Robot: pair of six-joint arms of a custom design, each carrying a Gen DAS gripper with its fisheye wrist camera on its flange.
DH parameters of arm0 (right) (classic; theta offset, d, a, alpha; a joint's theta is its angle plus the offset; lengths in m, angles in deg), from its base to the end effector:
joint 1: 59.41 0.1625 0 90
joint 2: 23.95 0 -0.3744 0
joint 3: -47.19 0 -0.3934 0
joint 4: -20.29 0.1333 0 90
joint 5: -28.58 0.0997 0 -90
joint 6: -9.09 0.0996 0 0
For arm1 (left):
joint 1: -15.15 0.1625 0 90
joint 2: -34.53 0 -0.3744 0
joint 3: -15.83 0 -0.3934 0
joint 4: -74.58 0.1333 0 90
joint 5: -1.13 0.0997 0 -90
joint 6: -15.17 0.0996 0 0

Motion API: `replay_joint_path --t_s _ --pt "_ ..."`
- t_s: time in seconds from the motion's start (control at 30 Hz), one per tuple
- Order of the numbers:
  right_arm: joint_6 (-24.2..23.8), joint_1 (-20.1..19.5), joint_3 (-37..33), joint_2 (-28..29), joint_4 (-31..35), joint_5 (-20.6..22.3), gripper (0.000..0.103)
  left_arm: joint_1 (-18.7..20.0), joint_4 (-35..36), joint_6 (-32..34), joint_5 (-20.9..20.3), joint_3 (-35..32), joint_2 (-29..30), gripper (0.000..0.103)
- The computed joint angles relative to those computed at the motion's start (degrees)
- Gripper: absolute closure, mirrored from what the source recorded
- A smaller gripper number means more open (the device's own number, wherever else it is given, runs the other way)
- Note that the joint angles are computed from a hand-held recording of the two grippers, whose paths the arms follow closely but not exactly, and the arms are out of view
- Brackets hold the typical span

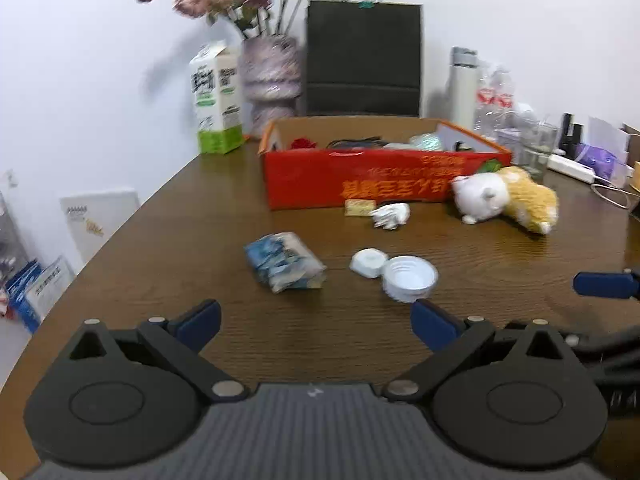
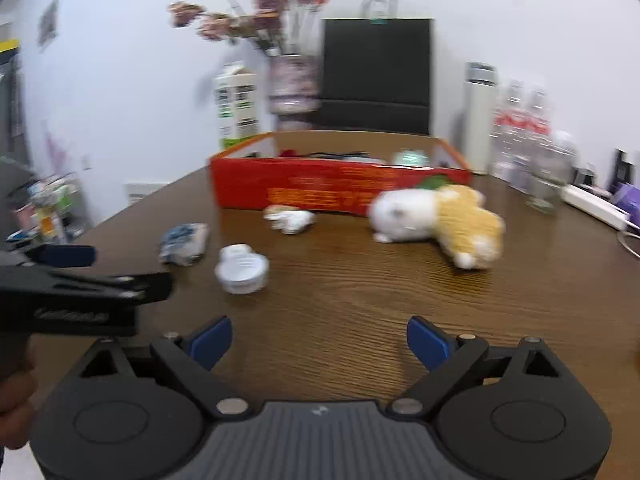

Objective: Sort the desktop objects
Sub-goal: 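Move both open tools back to the table items, then grasp a small white lid with the left tool while the right tool grasps a white round lid, then release the small lid into the box with the left tool while the right tool drops its lid there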

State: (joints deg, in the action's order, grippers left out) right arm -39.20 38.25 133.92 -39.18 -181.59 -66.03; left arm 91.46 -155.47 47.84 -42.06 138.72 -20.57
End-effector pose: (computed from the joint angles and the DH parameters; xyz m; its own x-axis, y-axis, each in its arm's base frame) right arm 0.2077 -0.6041 -0.1233 -0.5861 -0.6177 0.5244 -0.8102 0.4417 -0.3854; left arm 0.0916 -0.4939 0.1795 -0.6592 -0.2718 -0.7011 0.5084 0.5260 -0.6818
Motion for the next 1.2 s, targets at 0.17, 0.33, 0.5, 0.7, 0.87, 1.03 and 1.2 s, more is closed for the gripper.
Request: replay_joint_path --t_s 0.17,0.33,0.5,0.7,0.87,1.03,1.2 --pt "-2.2 1.6 -5.1 2.7 6.6 -1.1 0.021 2.5 8.9 -6.8 1.3 -2.3 -2.7 0.0" --pt "-3.5 3.1 -13.8 7.1 12.2 -1.2 0.026 4.3 12.0 -9.2 -2.1 -2.7 -4.9 0.0" --pt "-2.6 4.1 -20.3 9.9 19.6 -1.4 0.062 4.8 11.7 -5.1 -5.9 -3.1 -6.1 0.0" --pt "0.8 3.4 -20.5 9.5 17.3 -3.3 0.064 5.1 16.7 -3.2 -11.8 -6.9 -5.0 0.003" --pt "2.5 2.1 -17.9 6.8 13.0 -5.2 0.064 4.5 21.5 -1.0 -12.3 -12.7 0.4 0.015" --pt "4.0 0.7 -15.5 4.9 10.6 -4.1 0.064 5.8 29.4 -5.7 -12.0 -15.2 1.1 0.049" --pt "4.4 0.4 -15.8 4.7 11.1 -3.3 0.064 4.9 27.2 -4.6 -10.3 -13.8 1.0 0.075"
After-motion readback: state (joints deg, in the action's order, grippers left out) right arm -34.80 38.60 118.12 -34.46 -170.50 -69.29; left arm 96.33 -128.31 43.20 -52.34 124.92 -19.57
